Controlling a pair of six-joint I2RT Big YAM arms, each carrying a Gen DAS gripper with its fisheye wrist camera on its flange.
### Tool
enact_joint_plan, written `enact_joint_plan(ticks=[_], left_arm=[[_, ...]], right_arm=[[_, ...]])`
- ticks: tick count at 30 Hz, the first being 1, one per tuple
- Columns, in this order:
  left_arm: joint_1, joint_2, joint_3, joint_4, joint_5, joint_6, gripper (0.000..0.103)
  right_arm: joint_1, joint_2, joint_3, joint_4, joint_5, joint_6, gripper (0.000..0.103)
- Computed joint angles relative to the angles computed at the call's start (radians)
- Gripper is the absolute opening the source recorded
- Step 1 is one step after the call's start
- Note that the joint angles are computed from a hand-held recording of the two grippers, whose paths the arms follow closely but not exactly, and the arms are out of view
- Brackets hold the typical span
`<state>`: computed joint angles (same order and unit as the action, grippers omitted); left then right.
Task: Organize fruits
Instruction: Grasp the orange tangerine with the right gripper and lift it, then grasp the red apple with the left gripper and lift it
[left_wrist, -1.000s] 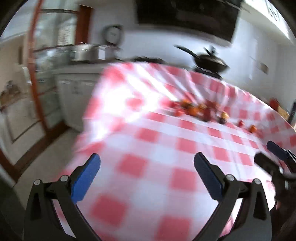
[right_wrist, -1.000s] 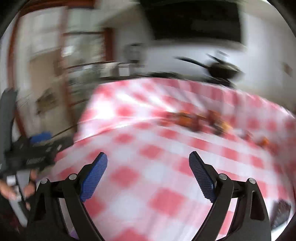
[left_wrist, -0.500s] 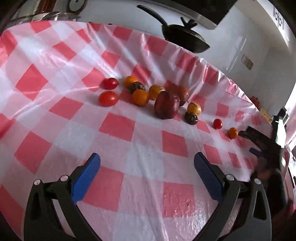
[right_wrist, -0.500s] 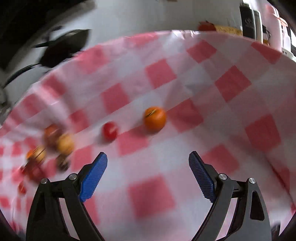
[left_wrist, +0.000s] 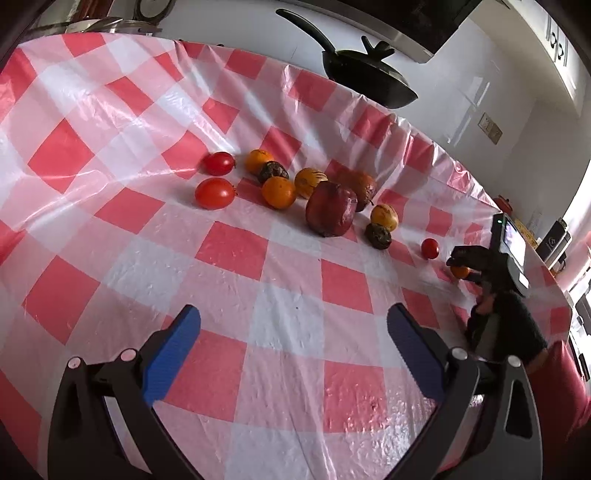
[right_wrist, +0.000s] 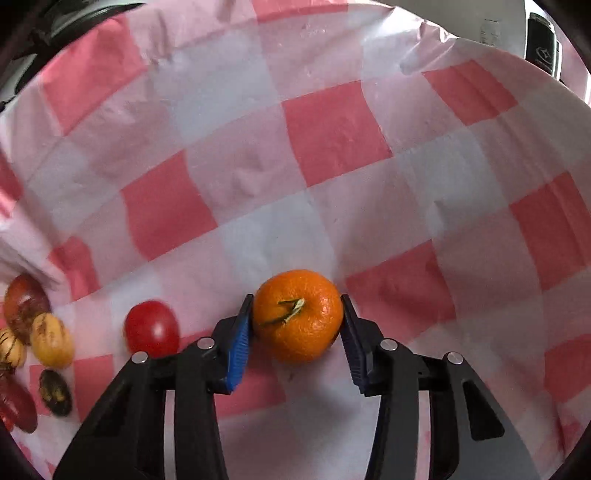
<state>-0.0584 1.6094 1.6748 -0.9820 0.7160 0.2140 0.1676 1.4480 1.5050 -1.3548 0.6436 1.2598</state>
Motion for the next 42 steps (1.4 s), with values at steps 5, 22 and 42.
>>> enact_joint_plan(ticks=[5, 22, 42], left_arm=[[-0.002, -0.001, -0.001, -0.001, -0.016, 0.0, 0.101], [-0.169, 0.112, 0.155, -0.022, -0.225, -0.057, 0.101], [-0.256, 0.22, 0.293, -0.033, -0.386, -0.099, 0.055]], right_arm=[[0.133, -0.051, -0.068, 0.128, 0.02, 0.095, 0.044], [0.234, -0.088, -0.108, 0.2, 0.185, 0.219, 0.044], [0.229, -0.08, -0.103, 0.245, 0.165, 0.149, 0.044]])
